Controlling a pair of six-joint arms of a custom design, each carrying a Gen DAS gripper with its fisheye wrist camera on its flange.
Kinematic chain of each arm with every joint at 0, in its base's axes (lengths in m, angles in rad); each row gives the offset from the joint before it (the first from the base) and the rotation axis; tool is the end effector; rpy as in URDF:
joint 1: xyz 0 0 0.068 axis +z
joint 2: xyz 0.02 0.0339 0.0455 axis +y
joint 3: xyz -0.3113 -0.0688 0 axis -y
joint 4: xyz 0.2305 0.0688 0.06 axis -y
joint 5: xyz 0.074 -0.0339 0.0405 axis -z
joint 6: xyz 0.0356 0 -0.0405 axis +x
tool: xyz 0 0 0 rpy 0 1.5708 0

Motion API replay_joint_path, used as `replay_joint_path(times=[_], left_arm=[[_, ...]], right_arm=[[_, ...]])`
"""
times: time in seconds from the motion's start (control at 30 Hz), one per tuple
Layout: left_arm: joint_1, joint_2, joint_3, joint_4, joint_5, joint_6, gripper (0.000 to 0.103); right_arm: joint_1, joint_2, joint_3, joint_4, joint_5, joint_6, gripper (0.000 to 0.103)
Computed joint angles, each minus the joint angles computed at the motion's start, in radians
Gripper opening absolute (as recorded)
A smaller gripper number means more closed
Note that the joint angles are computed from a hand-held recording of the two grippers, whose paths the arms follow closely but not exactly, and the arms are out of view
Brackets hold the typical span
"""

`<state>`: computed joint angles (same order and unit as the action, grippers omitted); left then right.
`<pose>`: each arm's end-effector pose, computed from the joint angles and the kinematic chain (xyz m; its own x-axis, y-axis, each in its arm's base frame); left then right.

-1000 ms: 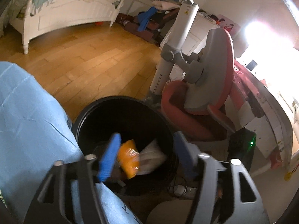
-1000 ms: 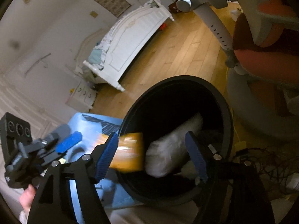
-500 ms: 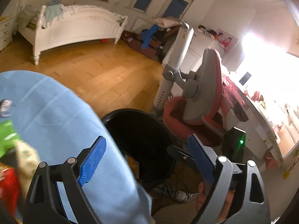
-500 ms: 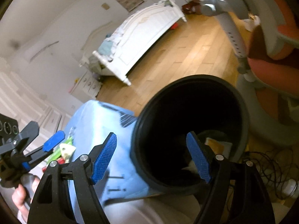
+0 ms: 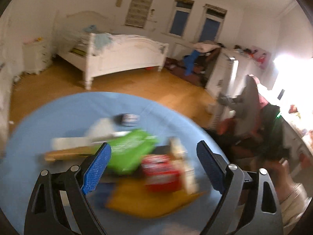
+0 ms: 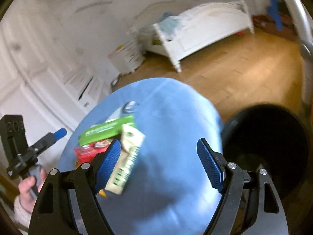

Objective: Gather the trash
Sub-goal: 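Grasp the brown paper strip with left tool while right tool grasps eye-drop bottle, then carry both items over the bin and open both tools to drop them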

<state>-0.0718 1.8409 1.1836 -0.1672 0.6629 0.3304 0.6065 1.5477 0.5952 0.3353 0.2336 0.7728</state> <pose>0.3889 -0.0499 0.2452 -0.5392 0.2952 -0.7888 0.6853 0.6982 -0.2071 0.2380 0.1551 0.2088 -0.6193 0.3970 -0.6774 0.0460 0.8796 0.4734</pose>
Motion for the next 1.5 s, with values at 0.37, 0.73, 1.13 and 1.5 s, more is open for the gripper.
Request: replay_joint_path(times=[0.37, 0.73, 1.13, 1.5], left_arm=[[0.142, 0.317, 0.453, -0.353, -0.096, 0.434, 0.077], [0.088, 0.534, 0.777, -0.579, -0.175, 0.673, 0.039], [0.117, 0.601, 0.913, -0.689, -0.102, 0.514, 0.008], [0.157, 0.351, 0.596, -0.511, 0.136, 0.259, 0.008]], right_arm=[[-0.045, 0.415, 0.732, -0.478, -0.109, -0.341, 0.079], [-0.121, 0.766, 1.259, -0.803, -0.174, -0.515, 0.077], [-0.133, 0.82, 1.29, -0.797, -0.193, -0.522, 0.046], [-0.153, 0.385, 0.593, -0.168, -0.257, -0.256, 0.046]])
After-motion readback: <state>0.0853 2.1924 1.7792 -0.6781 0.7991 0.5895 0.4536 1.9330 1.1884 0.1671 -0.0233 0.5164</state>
